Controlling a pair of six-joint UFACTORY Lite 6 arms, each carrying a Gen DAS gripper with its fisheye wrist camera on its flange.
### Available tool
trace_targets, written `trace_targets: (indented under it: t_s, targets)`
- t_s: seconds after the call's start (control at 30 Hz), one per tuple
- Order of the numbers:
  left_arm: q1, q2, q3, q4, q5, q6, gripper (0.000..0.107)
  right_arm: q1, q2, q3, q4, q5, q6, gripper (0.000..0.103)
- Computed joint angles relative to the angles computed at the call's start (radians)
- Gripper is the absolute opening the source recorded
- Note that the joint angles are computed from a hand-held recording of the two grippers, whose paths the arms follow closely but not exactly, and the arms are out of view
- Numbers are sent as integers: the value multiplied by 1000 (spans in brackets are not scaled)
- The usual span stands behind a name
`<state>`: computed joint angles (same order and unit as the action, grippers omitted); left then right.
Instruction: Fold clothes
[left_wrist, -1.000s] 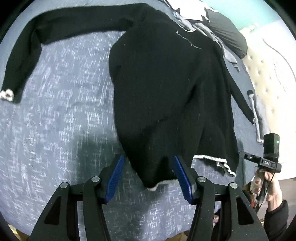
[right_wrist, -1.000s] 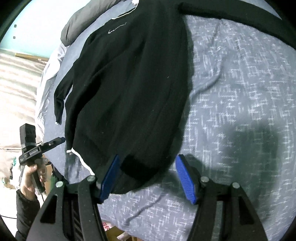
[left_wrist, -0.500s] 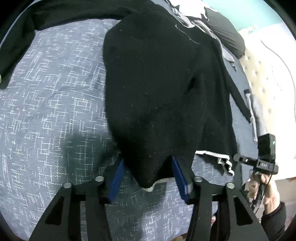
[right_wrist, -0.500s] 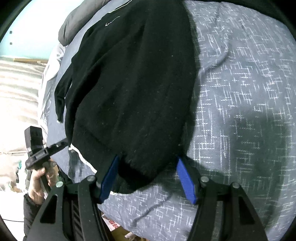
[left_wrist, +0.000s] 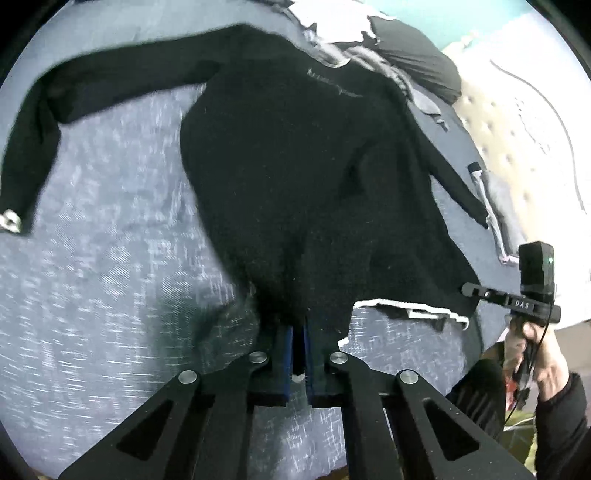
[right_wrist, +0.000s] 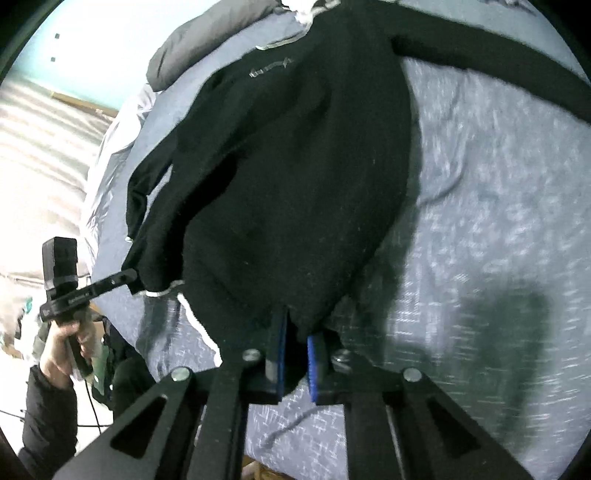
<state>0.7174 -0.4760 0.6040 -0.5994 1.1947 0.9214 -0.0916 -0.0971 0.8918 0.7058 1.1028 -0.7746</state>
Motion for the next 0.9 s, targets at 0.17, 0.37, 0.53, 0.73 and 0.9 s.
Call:
trace_targets:
  t_s: [0.17, 0.37, 0.53, 0.73, 0.9]
  targets:
    - [77, 8, 118, 26, 114, 31, 4, -65, -17, 114, -60, 86, -2, 8]
    - [159, -22, 181, 48, 235, 72, 4, -141, -28, 189, -103, 167, -16, 6]
    - [194, -67, 110, 93, 250, 102, 4, -184, -47, 175, -136, 208, -60, 6]
    - [155, -116, -52, 144, 157, 62, 4, -198, -33, 37, -158, 97, -88, 6]
    - [145, -126, -96, 146, 147, 56, 9, -203, -7, 10, -165, 51, -91, 10]
